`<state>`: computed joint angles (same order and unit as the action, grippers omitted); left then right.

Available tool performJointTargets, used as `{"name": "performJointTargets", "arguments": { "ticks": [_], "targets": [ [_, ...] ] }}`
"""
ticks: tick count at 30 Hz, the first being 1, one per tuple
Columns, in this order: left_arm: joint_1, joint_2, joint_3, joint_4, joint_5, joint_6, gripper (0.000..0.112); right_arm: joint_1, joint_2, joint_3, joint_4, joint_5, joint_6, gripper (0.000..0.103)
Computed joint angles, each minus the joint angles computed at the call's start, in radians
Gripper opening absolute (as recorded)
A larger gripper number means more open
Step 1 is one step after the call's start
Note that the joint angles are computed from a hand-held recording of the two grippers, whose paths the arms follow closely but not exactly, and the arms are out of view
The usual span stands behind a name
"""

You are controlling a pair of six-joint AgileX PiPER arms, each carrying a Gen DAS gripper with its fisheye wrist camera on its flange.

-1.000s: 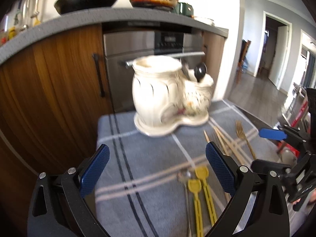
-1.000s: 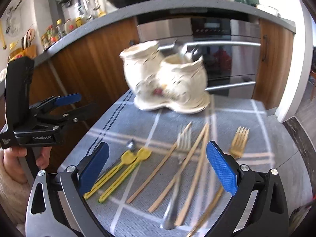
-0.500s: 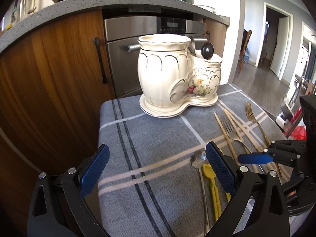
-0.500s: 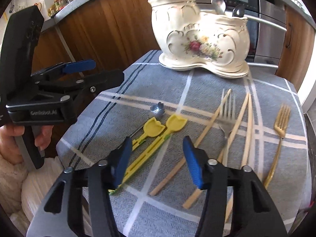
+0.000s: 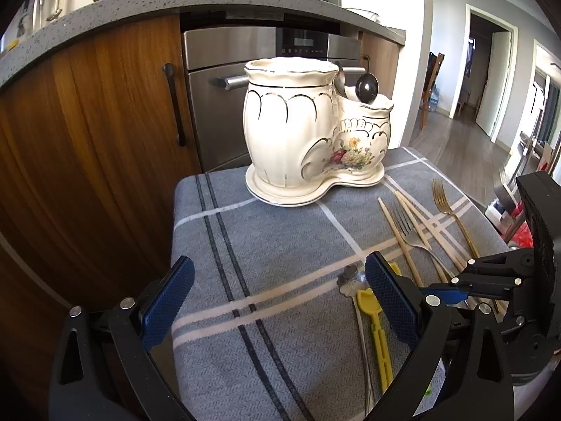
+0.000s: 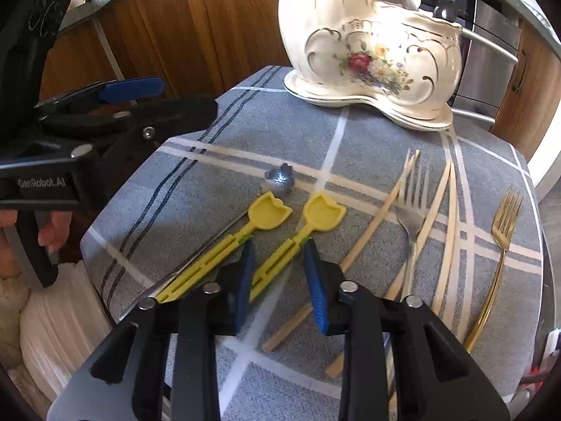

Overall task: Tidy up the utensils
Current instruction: 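Grasp a yellow cat-head utensil with the right tool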

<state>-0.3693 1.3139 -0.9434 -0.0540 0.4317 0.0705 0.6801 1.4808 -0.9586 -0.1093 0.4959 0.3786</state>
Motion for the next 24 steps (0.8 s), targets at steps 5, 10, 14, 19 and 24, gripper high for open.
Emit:
{"name": "performJointTargets", "arguments": {
  "ticks": [5,10,14,19,24],
  "targets": [
    [0.000,0.002,0.000,-0.002,-0.001,0.001,0.097,0.056,0.005,0.000,-0.164,0.012,0.150,0.025],
    [-0.021,-0.002,0.004,0.040,-0.004,-0.031,0.097,0.045,0.021,-0.001,-0.171,-0.018,0.168,0.011],
    [-0.006,0.003,-0.001,-0.006,0.002,0.002,0.097,-0.029,0.002,0.023,0.053,-0.067,-0.005,0.010],
    [0.035,0.020,-0.021,-0.168,0.051,0.152,0.095,-0.072,-0.032,0.051,0.187,-0.106,-0.114,0.010],
    [0.044,0.037,-0.052,-0.341,0.198,0.347,0.077,-0.112,-0.101,0.087,0.225,-0.104,-0.148,0.010]
  ]
}}
